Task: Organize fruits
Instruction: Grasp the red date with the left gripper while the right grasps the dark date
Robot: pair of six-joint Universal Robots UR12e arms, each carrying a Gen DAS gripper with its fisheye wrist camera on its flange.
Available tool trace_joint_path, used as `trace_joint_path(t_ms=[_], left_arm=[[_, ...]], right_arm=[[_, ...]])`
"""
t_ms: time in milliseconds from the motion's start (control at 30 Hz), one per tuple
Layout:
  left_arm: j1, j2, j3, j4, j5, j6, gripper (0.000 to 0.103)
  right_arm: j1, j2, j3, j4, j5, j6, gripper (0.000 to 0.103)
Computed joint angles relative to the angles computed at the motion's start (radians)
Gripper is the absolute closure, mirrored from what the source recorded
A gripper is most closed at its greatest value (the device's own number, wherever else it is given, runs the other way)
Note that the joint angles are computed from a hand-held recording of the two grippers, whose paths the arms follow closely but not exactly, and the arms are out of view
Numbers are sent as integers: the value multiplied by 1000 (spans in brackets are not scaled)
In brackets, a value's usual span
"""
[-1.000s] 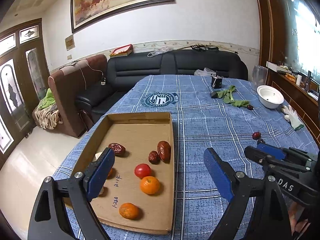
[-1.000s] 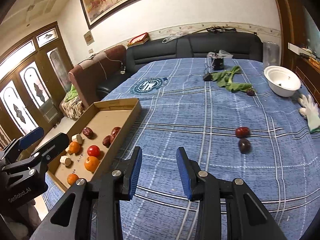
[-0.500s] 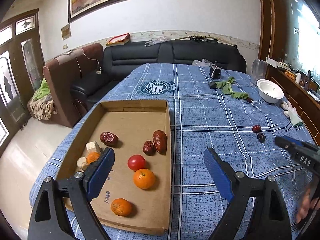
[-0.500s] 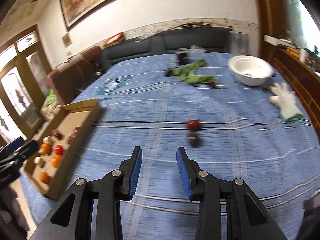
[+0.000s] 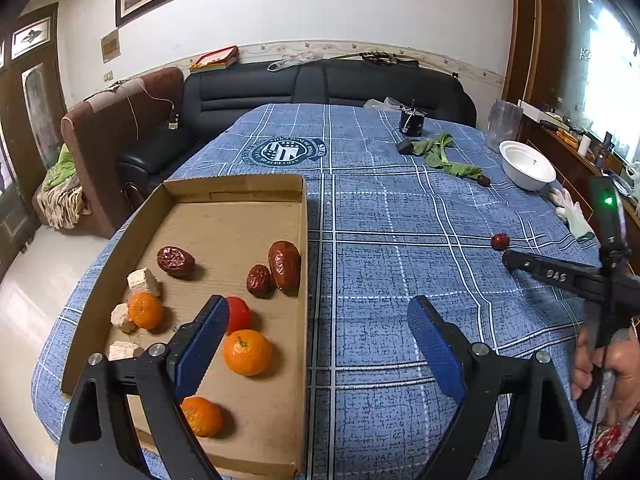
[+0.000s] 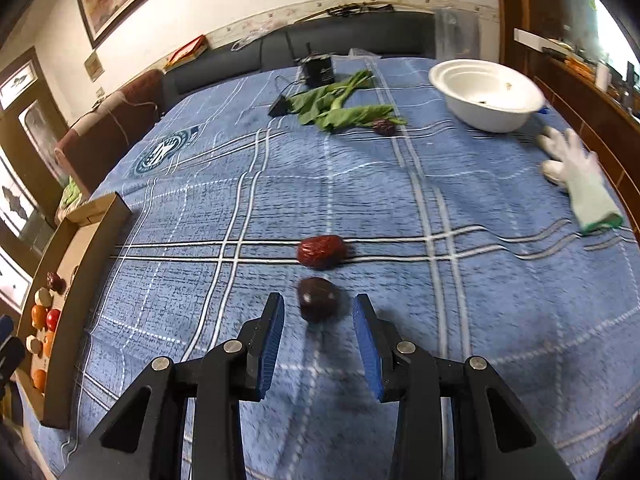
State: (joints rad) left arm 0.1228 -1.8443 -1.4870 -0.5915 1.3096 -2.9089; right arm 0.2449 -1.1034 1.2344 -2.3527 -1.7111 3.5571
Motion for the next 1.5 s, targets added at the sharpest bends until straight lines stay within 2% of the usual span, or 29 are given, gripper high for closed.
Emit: trace_joint_path(t_ms=[167, 200, 267, 367, 400, 500, 567, 633, 733, 767, 833, 900, 933, 967, 1000, 1067, 1167, 1333, 1500], left_arm=[[-18, -29, 51, -42, -27, 19, 13], [-24, -36, 63, -50, -34, 28, 13], [-38, -54, 91, -70, -60, 53, 13], [-69, -87, 133, -113, -66, 96, 13], [-82, -101, 149, -135, -67, 108, 13], [-110, -135, 184, -195, -98, 144, 13], [-130, -158, 208, -215, -99, 160, 13], [-148, -180, 230, -216, -115, 174, 13], [-173, -217, 270, -220, -126, 212, 13], [-181, -227, 279, -214, -123, 227, 15], [-195, -251, 307, -229, -115, 267, 25], [-203, -272, 338, -282, -122, 303, 44], [-204, -280, 352, -311, -129, 314, 51], [-205, -282, 350, -303, -133, 315, 56], [-203, -283, 356, -321, -149, 324, 69], [-199, -285, 372, -368, -159, 332, 83], [-189, -272, 361, -361, -138, 306, 83], [-146, -222, 303, -357, -179, 259, 83], [-115, -160, 211, -291, -206, 243, 83]], right_arm=[[6, 23, -25, 12, -27, -31, 64], [4, 23, -24, 8, -21, -29, 66], [-6, 11, -7, -2, 6, -11, 76], [-14, -14, 23, -11, 0, 14, 78], [-14, -20, 28, -13, -22, 20, 78], [-3, -39, 45, -3, -170, 26, 78], [-10, -50, 57, 4, -198, 39, 78], [-26, -66, 82, -13, -172, 64, 78], [-59, -83, 121, -66, -52, 103, 78], [-68, -85, 128, -80, -16, 114, 78], [-77, -91, 141, -108, 20, 128, 78], [-80, -96, 151, -143, 27, 131, 77], [-81, -99, 158, -163, 36, 131, 77], [-83, -99, 162, -179, 46, 134, 77], [-85, -100, 166, -194, 63, 135, 77], [-88, -96, 166, -210, 103, 129, 77], [-89, -87, 158, -207, 136, 119, 75], [-74, -70, 131, -167, 119, 92, 70], [-57, -35, 69, -69, 92, 46, 70]])
